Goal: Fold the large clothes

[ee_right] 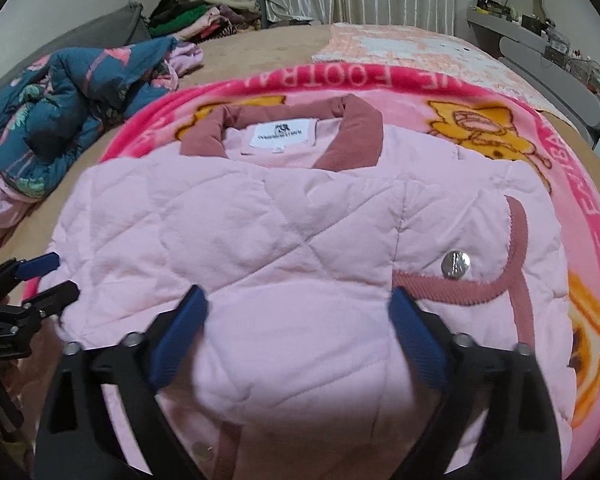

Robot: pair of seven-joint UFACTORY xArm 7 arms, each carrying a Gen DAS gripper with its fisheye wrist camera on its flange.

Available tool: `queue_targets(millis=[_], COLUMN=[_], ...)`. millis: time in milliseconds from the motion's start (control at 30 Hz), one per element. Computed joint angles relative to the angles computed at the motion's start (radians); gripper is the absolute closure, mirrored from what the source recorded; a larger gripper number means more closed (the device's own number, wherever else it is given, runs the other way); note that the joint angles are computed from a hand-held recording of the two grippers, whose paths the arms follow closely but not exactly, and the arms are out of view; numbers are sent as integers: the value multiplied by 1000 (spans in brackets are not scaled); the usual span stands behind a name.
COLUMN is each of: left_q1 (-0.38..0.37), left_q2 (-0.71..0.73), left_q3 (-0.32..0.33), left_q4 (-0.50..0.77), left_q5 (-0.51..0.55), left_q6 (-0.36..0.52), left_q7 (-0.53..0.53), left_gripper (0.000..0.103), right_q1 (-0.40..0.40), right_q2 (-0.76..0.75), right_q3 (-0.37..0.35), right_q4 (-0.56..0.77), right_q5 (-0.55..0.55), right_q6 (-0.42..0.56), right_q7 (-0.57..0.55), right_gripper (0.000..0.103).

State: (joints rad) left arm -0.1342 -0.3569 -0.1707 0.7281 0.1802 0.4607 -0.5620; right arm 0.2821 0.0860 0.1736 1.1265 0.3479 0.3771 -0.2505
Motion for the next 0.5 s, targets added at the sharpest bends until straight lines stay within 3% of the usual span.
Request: queue_targets(millis=[100, 233, 500], left_q1=[-6, -14, -25], left_q2=[-5, -18, -37], left_q3=[3, 4, -31], left_q4=[7, 15, 33], left_q5=[-12, -32, -17], left_q6=[7, 18, 44], left_q7=[-2, -5, -27], left_gripper=[10, 9, 9], right_q1=[-2, -2, 16], right_q2=[-26, -65, -142], right_q3=[2, -6, -32], right_q4=[-19, -37, -77], right_q5=[35, 111, 128], right_q6=[-10, 4, 17], right_q7=[-12, -55, -68], right_gripper=[4, 4, 4])
